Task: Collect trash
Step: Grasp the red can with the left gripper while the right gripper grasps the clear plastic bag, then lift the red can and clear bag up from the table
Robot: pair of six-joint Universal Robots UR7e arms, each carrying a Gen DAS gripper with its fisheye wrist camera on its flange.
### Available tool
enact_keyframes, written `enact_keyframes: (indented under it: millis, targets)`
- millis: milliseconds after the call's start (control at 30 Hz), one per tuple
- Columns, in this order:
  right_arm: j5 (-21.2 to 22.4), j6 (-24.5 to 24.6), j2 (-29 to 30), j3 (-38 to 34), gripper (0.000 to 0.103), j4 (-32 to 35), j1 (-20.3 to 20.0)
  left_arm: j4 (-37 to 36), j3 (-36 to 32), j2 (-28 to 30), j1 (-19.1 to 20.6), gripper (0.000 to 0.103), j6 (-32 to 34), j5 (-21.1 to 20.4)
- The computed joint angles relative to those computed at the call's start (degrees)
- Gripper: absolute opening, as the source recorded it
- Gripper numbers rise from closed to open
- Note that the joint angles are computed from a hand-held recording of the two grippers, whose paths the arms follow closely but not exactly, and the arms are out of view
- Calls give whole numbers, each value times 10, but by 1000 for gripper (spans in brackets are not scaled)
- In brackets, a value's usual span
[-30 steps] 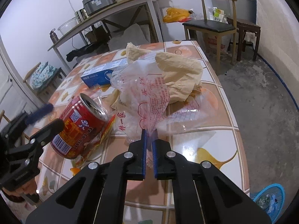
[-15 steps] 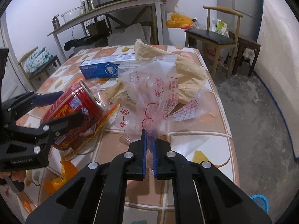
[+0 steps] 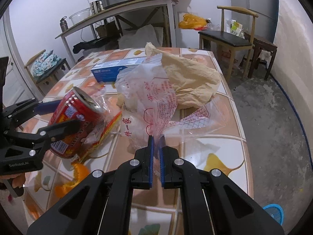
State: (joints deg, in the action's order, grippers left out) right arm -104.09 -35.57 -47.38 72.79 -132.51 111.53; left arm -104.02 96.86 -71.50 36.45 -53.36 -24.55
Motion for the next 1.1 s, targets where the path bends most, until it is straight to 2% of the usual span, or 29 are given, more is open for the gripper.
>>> enact_keyframes:
  millis: [267,367,433,467,533,633,833,1033,1067,1100]
  targets:
    - [-13,-3,-11,9,6,23,-1,55,13,-32,-10,60,-53,-31]
    - [-10,9,-8,3,12,34,-3,51,16,-35,-9,61,-61,-32]
    - [-4,20,-6,-4,29,45,-5,50,16,-35,-8,64,-63,-33]
    - [-1,23,-5,-6,34,47,-6,48,16,-35,-7,67,-64,-33]
    - [4,28,-4,-11,53,50,-7,45,15,-35,-6,69,-61,-33]
    - [19,49,3,-26,67,65,-10,43,12,-33,-3,76,-50,-33]
    - [52,117,36,-79,69,118,-23,34,5,-26,12,78,-42,-57]
    - [74,137,48,-87,69,113,-28,35,6,-23,21,76,-43,-67]
    - [75,139,49,-87,68,111,-27,24,9,-25,21,71,-36,-68]
    - [75,143,51,-88,59,112,-27,20,10,-26,21,67,-33,-69]
